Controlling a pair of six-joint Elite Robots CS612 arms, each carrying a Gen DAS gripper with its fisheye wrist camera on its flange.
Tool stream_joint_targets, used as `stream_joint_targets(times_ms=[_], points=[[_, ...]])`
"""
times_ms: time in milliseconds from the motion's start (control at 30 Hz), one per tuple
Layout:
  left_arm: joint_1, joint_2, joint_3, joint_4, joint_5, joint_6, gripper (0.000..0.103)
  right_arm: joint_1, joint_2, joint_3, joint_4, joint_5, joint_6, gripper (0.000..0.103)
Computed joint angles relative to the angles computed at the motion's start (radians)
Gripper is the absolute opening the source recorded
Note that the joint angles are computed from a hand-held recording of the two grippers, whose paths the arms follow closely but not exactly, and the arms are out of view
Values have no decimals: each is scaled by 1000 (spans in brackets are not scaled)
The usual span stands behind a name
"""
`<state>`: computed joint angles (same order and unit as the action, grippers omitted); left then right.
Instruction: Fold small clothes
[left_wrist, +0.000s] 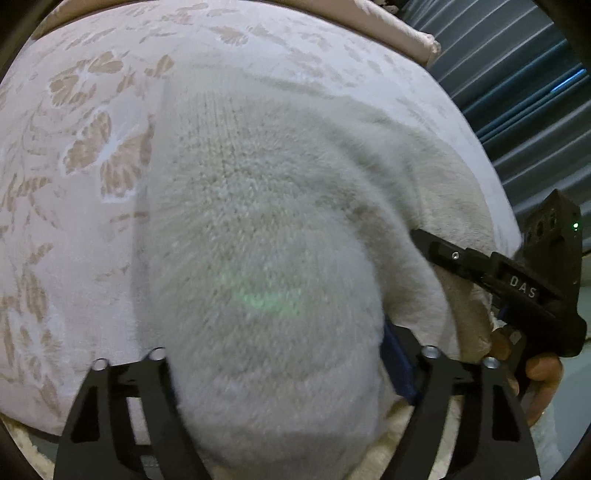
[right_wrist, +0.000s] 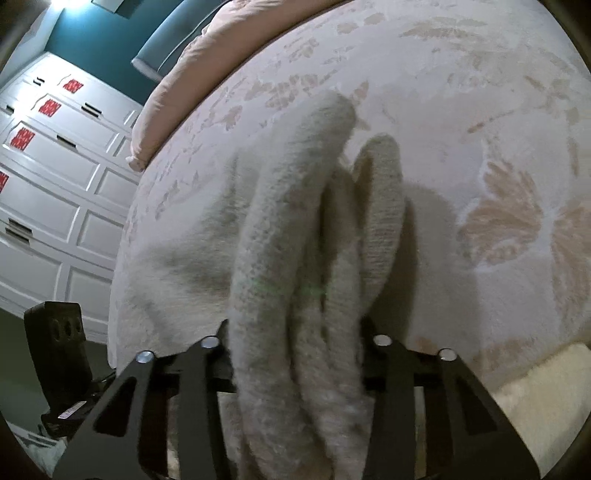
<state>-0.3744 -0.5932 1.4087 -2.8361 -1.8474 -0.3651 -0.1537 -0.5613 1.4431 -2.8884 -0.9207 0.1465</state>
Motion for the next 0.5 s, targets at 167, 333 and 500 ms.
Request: stream_joint_targets(times_ms=[167, 333, 500], points=[[22, -28, 26, -80, -110, 10, 52, 2, -54, 68, -120, 43, 45, 33], [34, -71, 67, -220, -148, 14, 51, 22, -123, 122, -273, 14, 35, 33], [60, -123, 94, -371, -136, 66, 51, 36, -137, 86, -454, 71, 104, 33]])
